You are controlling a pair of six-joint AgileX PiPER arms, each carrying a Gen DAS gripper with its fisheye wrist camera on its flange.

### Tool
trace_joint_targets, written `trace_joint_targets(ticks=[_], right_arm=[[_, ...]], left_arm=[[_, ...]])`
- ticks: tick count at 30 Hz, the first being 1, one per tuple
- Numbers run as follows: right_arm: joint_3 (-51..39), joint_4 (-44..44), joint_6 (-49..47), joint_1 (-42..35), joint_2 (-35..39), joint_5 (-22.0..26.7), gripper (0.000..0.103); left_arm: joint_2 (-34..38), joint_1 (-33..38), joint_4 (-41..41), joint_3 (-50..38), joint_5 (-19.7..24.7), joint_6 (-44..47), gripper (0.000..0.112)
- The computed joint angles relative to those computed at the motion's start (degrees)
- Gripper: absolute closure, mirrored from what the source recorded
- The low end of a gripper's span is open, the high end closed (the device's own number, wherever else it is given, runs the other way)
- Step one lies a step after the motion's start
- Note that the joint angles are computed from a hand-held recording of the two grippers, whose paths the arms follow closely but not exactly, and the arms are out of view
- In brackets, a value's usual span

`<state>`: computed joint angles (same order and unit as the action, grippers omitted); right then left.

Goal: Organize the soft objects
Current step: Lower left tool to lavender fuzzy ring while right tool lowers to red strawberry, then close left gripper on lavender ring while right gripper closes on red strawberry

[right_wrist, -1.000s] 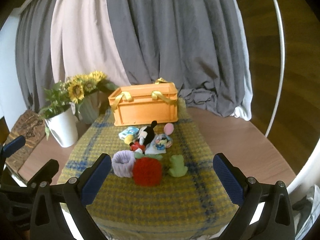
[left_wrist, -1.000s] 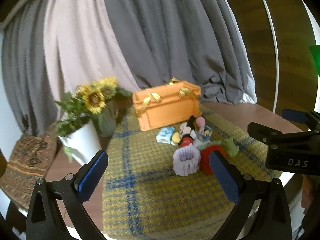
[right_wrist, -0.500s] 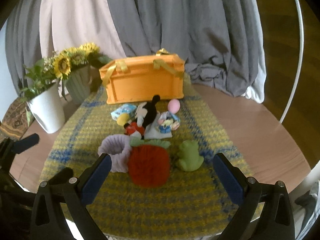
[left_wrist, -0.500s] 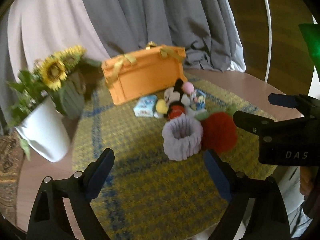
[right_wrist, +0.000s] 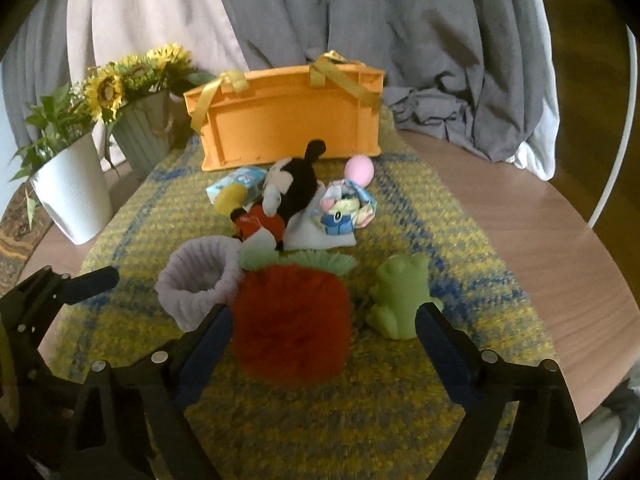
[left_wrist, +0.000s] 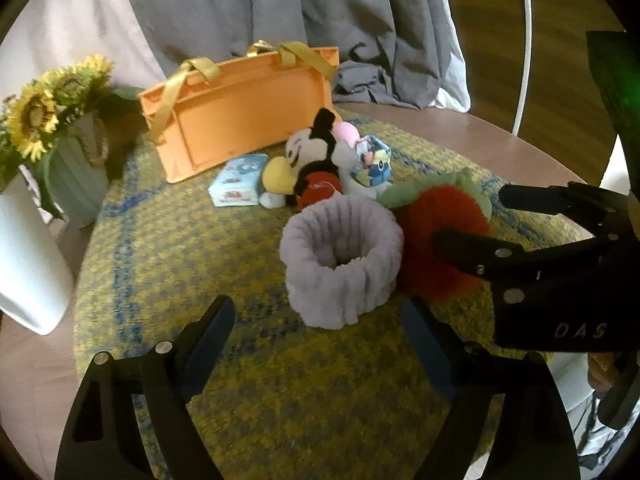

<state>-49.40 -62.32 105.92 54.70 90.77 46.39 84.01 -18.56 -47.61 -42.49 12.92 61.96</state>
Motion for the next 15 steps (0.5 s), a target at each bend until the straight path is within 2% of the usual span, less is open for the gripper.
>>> trace_joint_targets(ticks=[5,9,11,14,15], right_arm=[[1.0,-2.2,0.9,-3.0,0.8,-4.3,0.014],[1.4,-3.0,1.0,-5.4,1.4,-8.5,0.022],[1.8,-3.4,1.7,-6.9,1.5,-11.0,0.024],[1.8,-4.7,2.7,-7.1,1.8,-11.5,0.029],[1.7,-4.7,2.1,-7.4,1.9,-12.1,0.033]], left_arm=[[2.9,-0.4,-4.4,-1.8,-0.6,4.8,0.026],[5.4,-0.3,-6.6,-4.0,0.2,6.9,0.029],[6.6,-0.1,-7.1,-5.2,1.2,7.0,0.033],[8.3,0.6,-7.6,-6.8,3.9,7.7,0.047],[8.6,0.8,-8.2,-7.1,4.8,8.4,0.054]])
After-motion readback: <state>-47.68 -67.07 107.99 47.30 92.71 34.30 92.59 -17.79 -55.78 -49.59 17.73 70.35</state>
